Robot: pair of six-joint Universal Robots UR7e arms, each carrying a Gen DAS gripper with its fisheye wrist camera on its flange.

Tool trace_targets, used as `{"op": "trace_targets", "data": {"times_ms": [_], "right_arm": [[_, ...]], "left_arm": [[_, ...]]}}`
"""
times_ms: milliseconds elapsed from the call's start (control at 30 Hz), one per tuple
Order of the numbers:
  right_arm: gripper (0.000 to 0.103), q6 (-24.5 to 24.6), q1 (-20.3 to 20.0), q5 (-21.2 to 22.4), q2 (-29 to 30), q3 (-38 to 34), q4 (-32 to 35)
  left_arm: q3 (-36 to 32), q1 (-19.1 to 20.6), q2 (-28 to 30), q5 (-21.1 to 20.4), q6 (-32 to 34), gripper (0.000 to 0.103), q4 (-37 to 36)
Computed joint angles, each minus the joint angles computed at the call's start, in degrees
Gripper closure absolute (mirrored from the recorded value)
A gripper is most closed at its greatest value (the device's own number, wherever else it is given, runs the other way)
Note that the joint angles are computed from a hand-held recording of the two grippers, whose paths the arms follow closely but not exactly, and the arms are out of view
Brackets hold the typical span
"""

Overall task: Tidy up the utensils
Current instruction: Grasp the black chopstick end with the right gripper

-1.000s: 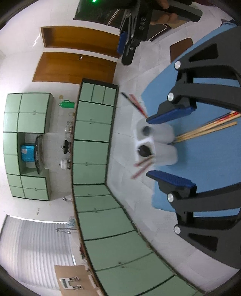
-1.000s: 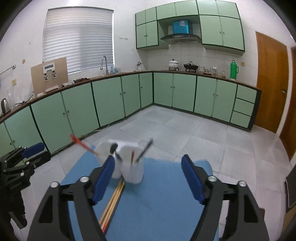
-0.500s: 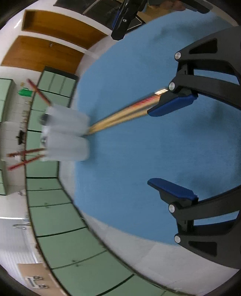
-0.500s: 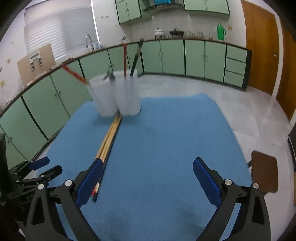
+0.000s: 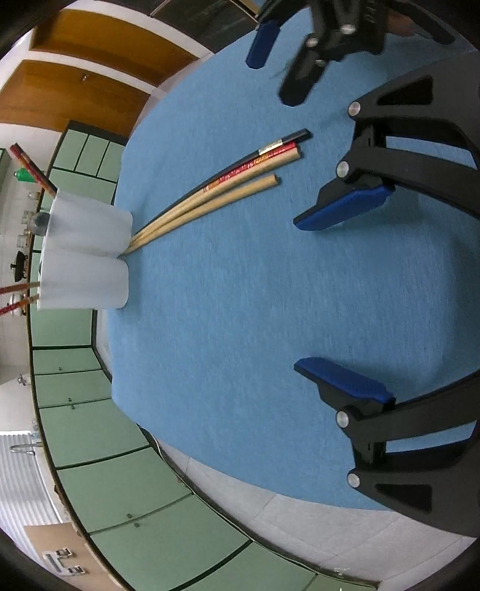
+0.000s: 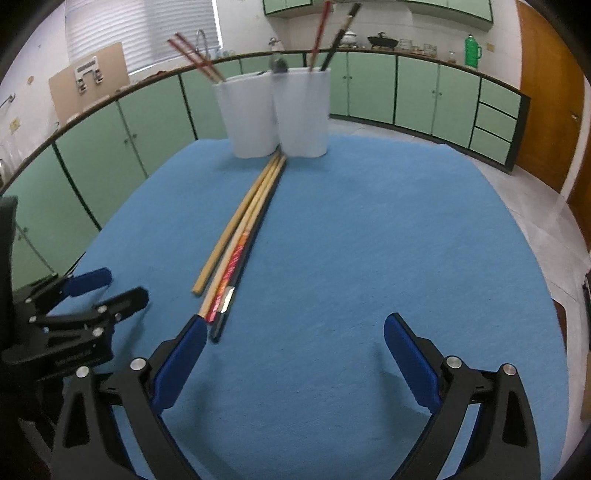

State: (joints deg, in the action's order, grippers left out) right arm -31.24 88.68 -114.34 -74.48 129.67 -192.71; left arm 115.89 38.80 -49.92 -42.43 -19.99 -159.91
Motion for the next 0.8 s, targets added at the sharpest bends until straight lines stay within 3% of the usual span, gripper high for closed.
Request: {"op": "trace_targets", "data": {"times_ms": [100,600,700,800], "right_arm": [[0.009,-0.3,0.5,-0.3,0.5,0.4,-0.1],[0.039,-0.2,2.0,-3.9,3.5,-1.3,0.3],[0.04,-0.8,2.0,-5.4,3.7,-1.5,-1.0],[0.04,-0.4,1.2,-4.2,2.3,-0.9,-0.5]], "left_arm": [[0.2,0.0,-0.4,0.5,-0.5,0.031,0.7],[-0.2,0.5,-0.6,0.3,-0.5,0.027,1.6],[-0.1,0.6,-0.7,0.0,-0.4,0.027,1.4],[-0.3,0.6,-0.5,0.1,-0.3,0.026,1.5]]}}
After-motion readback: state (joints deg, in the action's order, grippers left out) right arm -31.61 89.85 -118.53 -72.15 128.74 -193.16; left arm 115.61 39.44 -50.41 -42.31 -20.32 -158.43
